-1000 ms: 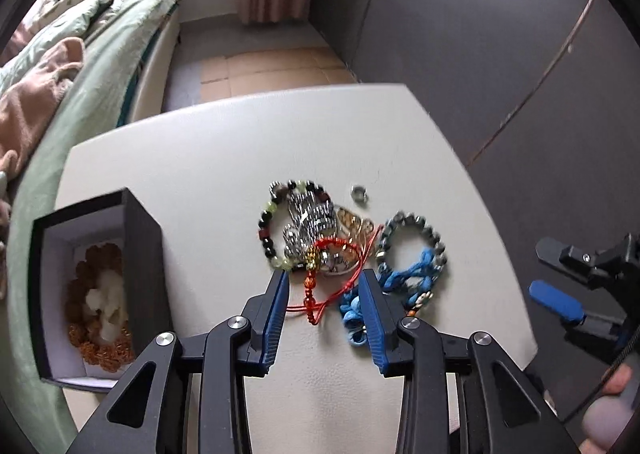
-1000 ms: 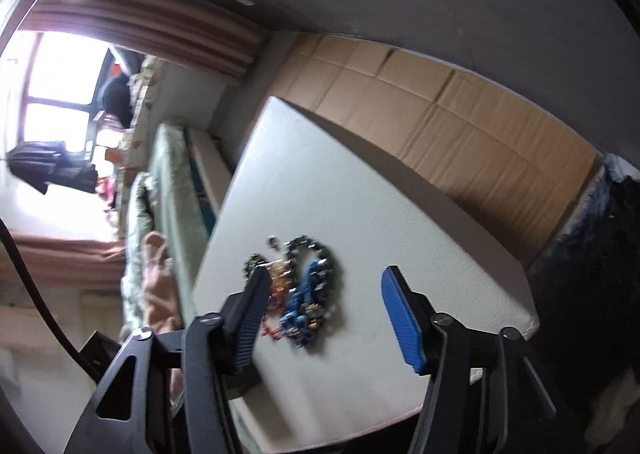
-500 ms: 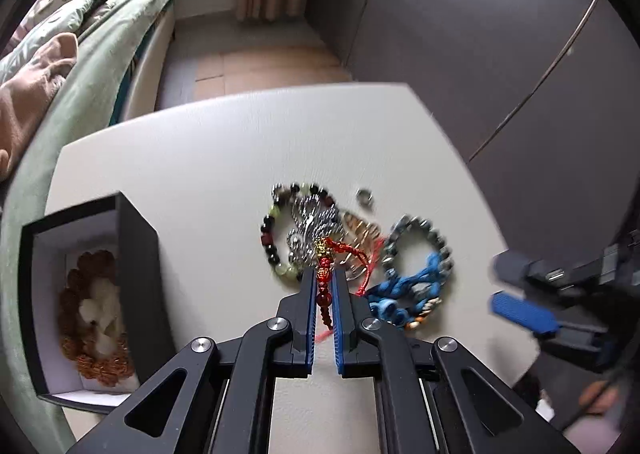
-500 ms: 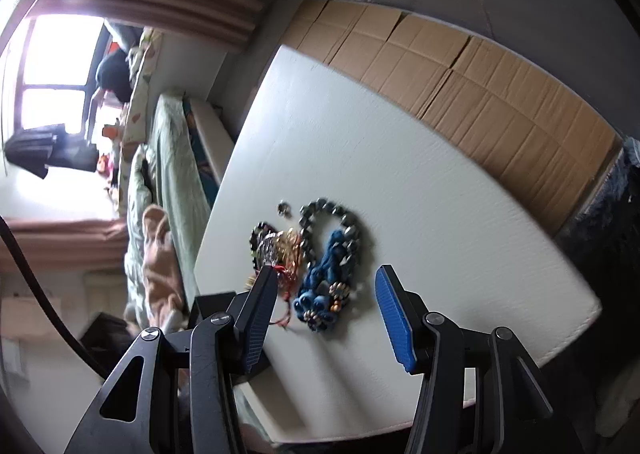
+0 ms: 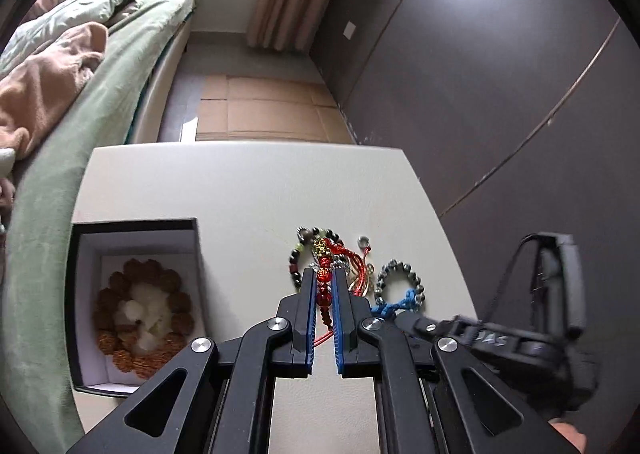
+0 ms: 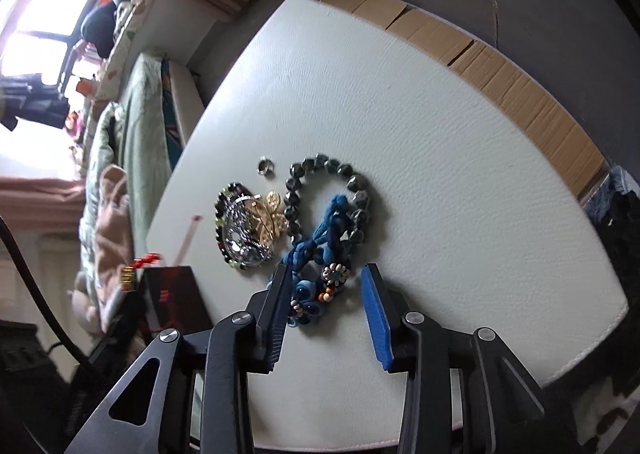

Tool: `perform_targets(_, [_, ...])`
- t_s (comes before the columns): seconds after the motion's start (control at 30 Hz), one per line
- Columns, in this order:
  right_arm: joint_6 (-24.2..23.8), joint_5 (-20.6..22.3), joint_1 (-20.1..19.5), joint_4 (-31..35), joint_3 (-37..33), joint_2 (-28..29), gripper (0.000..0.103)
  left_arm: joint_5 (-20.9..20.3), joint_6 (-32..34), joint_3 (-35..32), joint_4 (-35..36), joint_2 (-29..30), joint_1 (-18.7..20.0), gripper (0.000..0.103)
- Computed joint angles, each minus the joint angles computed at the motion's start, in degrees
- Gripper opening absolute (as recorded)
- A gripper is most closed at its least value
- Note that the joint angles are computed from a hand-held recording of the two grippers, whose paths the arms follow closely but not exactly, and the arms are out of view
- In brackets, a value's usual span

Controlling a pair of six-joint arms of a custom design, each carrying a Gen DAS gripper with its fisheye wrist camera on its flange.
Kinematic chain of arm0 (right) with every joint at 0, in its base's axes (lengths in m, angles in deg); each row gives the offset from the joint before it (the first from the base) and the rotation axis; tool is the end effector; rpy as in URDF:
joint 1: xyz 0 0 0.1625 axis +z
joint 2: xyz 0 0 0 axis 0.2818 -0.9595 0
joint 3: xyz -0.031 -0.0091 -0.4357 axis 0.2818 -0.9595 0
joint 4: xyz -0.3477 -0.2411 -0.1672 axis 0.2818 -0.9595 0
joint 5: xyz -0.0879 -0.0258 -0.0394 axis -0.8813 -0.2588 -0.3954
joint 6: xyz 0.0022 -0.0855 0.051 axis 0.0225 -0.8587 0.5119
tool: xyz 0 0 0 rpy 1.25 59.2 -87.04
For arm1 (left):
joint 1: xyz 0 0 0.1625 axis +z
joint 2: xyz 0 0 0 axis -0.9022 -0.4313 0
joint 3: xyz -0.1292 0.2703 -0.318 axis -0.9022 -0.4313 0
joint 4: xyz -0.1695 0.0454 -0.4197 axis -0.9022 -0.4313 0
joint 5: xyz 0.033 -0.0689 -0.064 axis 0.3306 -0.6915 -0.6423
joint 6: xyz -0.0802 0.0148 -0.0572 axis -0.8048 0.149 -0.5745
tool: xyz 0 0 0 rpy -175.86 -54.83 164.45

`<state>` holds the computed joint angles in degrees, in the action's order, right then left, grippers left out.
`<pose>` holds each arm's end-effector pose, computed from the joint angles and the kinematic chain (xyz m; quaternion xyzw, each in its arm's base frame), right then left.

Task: Organize jewelry
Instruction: 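Grasp the red string bracelet with the left gripper while the right gripper grasps the blue tasseled bracelet, then drop the red bracelet into the box with the left gripper while the right gripper drops the blue bracelet in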

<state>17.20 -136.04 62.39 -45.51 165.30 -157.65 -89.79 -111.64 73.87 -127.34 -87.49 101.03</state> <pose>-0.0131 -0.6423 0.2895 -0.0288 -0.9860 0.1051 0.1261 -0.3909 -0.5493 0.0027 -0.0320 0.9102 -0.3433 0.2295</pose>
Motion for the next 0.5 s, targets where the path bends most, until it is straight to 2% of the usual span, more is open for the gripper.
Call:
perform_targets(0.07, [-0.5, -1.1, 0.3, -0.4, 0.1, 0.4, 0.038, 0.6, -0.2, 1.4, -1.7, -1.1, -0.3, 0.007])
perform_targets(0.2, [-1.4, -4.0, 1.2, -3.5, 0.8, 0.8, 0.024, 1.7, -1.0, 3.8, -3.8, -2.9, -0.7, 0.007])
perform_targets(0.27, [-1.3, -4.1, 1.0, -4.0, 1.0, 0.7, 0.021, 2.2, -1.5, 4.8, -4.4, -3.7, -0.8, 0.007])
perform_targets(0.3, [-1.4, -4.4, 1.0, -4.3, 1.1, 0.6, 0.016, 2.5, -1.8, 5.3, -4.6, -4.2, -0.9, 0.007])
perform_targets(0.5, [-0.4, -2.7, 0.4, -4.8, 2.0, -0.9, 0.015, 5.0, -4.5, 8.6, -4.8, -7.5, -1.8, 0.007])
